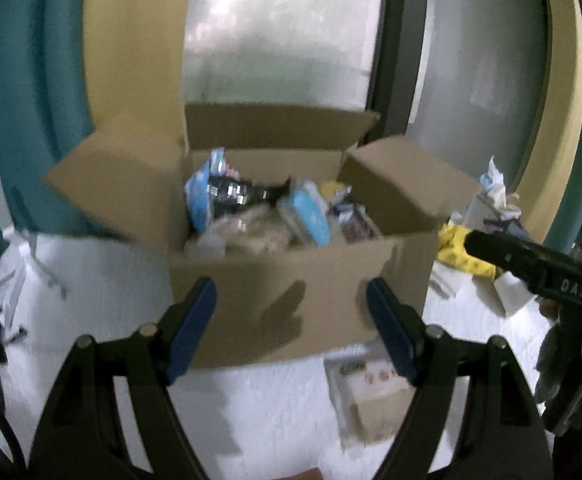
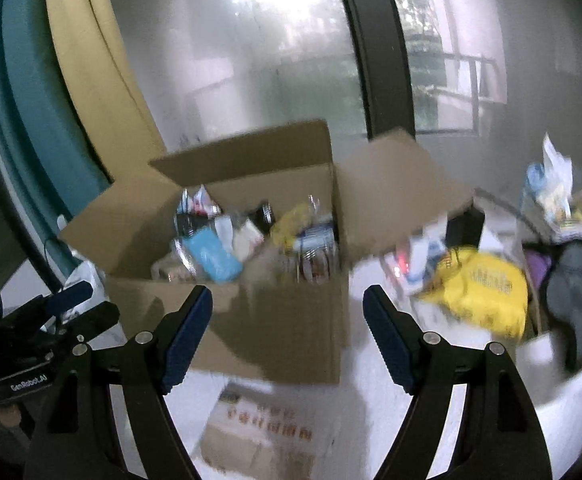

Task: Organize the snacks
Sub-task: 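Withdraw both tools from the box toward the whole wheat bread packet, then grasp the whole wheat bread packet with the right tool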

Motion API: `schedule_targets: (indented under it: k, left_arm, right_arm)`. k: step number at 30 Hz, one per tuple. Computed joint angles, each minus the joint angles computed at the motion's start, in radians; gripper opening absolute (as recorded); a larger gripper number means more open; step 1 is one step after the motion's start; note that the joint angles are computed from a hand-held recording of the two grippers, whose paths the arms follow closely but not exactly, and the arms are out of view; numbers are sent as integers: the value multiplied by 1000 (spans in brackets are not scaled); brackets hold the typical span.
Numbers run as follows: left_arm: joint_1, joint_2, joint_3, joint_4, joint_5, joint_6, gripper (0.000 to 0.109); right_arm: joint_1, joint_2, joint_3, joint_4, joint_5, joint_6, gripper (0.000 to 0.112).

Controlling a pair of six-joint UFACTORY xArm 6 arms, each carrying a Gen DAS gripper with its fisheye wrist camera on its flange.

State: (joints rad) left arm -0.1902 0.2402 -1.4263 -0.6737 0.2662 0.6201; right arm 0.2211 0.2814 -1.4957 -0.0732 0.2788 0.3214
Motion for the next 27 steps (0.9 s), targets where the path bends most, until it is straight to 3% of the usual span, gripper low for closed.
schedule_targets:
  k: [12,19,22,25,27]
  left_arm:
    - [-8,11,140,256,-21,-235,79]
    - [-17,48,151,391,-12,-341,79]
    - [-22,72,142,436,26,-366,79]
    - [-23,85,118,391,72,-328,79]
    - [-26,85,122,438,69,-361,79]
  right_arm:
    - [6,-30,199,122,-25,-30,81]
    - [22,-9,239,298,-36,-163,81]
    - [31,8,232,471,-22,-282,81]
    - [35,17,225,477,-11,-288,81]
    - [44,27,212,538,-2,-354,81]
